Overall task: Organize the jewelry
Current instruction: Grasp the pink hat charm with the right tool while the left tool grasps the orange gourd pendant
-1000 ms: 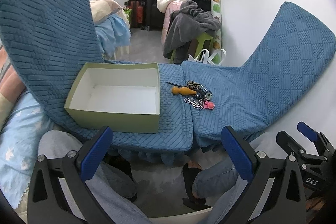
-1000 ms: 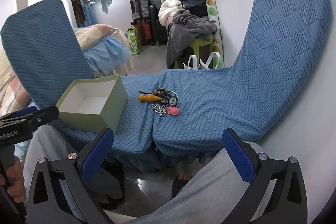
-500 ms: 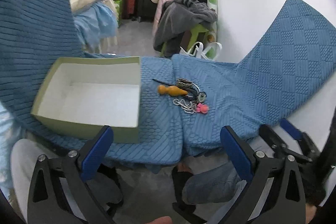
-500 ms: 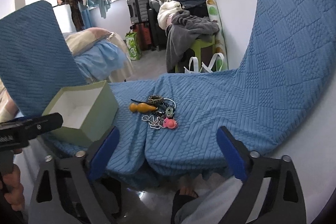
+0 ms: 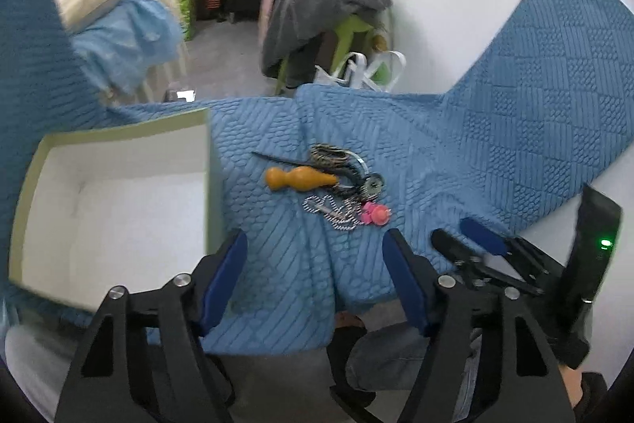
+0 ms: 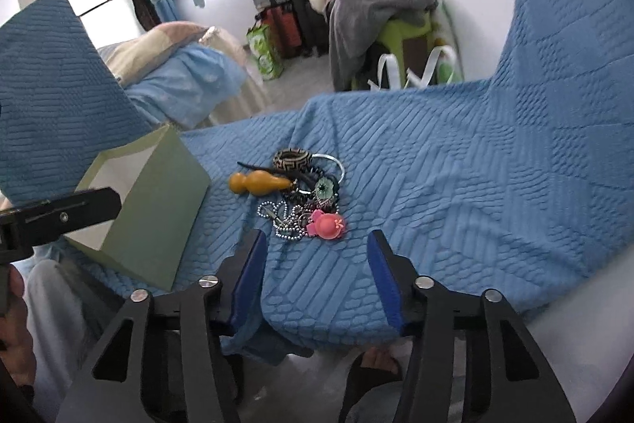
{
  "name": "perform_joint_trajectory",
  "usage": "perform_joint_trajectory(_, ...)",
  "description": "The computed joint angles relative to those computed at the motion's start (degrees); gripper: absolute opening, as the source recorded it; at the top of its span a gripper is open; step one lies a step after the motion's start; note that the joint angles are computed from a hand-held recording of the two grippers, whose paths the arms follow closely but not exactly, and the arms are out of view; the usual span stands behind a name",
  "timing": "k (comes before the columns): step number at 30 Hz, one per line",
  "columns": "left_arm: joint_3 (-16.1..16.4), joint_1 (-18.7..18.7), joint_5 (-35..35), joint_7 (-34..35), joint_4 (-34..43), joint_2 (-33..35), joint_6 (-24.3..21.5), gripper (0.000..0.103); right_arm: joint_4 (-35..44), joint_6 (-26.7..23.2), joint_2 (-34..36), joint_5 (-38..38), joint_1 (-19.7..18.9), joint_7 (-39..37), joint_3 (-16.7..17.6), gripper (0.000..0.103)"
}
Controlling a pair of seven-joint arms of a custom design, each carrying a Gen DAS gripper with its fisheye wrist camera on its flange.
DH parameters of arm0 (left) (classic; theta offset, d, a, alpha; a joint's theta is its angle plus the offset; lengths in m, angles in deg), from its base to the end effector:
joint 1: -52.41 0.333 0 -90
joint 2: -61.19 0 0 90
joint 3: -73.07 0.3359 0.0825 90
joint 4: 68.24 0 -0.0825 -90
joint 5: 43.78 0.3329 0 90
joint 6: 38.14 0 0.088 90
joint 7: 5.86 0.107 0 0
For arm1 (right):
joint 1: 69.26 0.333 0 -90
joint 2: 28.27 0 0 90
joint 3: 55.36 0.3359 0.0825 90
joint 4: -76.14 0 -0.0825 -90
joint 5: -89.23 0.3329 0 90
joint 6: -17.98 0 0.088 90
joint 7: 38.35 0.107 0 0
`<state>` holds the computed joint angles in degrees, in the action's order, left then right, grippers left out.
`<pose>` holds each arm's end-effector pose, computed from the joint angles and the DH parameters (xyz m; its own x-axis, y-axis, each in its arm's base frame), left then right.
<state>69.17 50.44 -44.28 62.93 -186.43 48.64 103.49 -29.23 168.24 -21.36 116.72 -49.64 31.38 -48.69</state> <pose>0.4817 -0.0532 0.6334 0.1996 -0.9579 0.2065 -0.7861 -0.2824 -0.5498 0.5405 0.2507 0.5743 0.5142 -0.8256 -0.2324 -0.7202 -0.2685 -0.6398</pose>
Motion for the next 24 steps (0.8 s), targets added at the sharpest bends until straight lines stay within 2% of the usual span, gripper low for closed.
perform_joint_trajectory(3,0.46,-0.51,-1.37,3.99,3.3,3.0,-1.79,0.068,3.31,-2.49,2.94,-0.33,-0.16,-0.85,0.19,0.043)
perform_joint_trajectory(6,0.43,-0.12,-2.79,8.61,8.6,7.15,-5.98,0.066,7.35,-5.13,6.55,-0.31,-0.45,-0.95,0.29,0.042)
perform_joint_trajectory(10,-0.05,1.52,-4.92,13.47,15.35,12.57,-11.84,0.063,12.22,-8.82,10.68,0.39,-1.24,-2.27,0.79,0.043)
perform_joint_trajectory(12,-0.58,2.42,-4.92,14.53,18.42,14.76,-14.45,0.057,13.71,-9.32,12.16,-1.74,-0.46,-1.61,0.26,0.042)
perform_joint_trajectory(16,-1.66,4.25,-8.32,19.14,24.95,19.52,-20.2,0.057,17.15,-11.72,14.99,-3.41,-0.26,-0.21,0.04,0.043)
perform_joint_trajectory(22,-3.13,4.81,-4.91,20.01,34.4,26.81,-27.99,0.054,21.82,-14.87,18.59,-5.87,0.26,1.82,-0.43,0.042)
perform_joint_trajectory(24,-3.69,4.56,-3.24,21.19,37.62,29.16,-31.03,0.053,22.36,-15.26,19.05,-6.26,0.36,2.21,-0.36,0.037)
